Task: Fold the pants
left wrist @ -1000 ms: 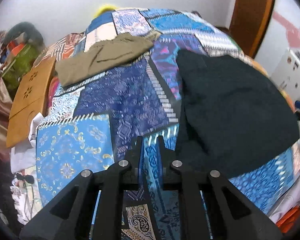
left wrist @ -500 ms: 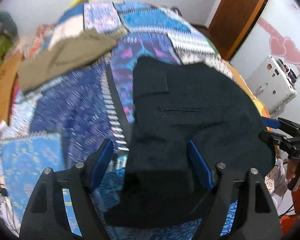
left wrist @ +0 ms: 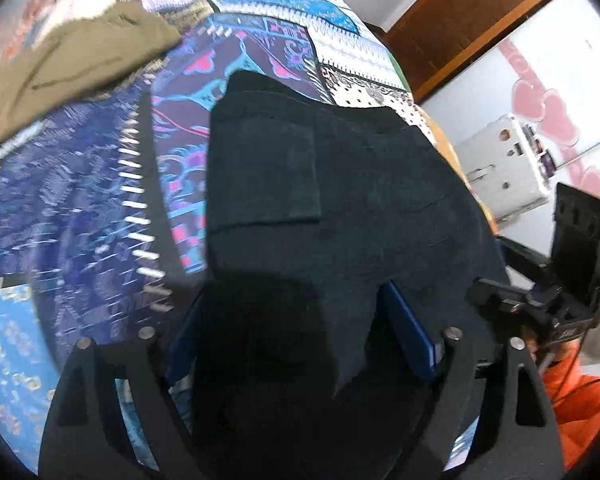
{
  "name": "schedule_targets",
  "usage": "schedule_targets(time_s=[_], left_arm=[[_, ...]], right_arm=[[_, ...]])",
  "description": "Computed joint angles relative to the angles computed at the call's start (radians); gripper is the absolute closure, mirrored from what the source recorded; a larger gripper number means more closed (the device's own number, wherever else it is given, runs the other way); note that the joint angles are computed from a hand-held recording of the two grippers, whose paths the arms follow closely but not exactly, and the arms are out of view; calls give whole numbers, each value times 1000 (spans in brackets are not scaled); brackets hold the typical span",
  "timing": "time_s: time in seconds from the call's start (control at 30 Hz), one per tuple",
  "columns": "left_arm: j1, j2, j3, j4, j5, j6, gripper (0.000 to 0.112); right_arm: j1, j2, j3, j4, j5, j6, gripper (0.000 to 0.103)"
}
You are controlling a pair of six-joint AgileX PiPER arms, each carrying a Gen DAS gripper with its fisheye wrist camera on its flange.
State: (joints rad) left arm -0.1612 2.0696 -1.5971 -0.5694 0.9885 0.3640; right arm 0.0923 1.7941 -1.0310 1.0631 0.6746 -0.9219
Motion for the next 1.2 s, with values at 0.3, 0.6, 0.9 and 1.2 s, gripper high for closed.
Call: schedule_targets(time_s=[0.3, 0.6, 0.9, 1.2], left_arm=[[-45, 23, -98, 72, 11, -14, 57], [-72, -88, -32, 112, -109, 5, 86], [-75, -183, -53, 208, -231, -72, 87], [47, -149, -280, 244, -201, -85, 87]], right_arm=[[-29, 43, -30, 90, 30, -94, 44], [-24, 16, -77, 61, 31, -103, 64], [26, -7, -223, 19, -8, -70, 66], [154, 137, -618, -156, -35, 83, 66]])
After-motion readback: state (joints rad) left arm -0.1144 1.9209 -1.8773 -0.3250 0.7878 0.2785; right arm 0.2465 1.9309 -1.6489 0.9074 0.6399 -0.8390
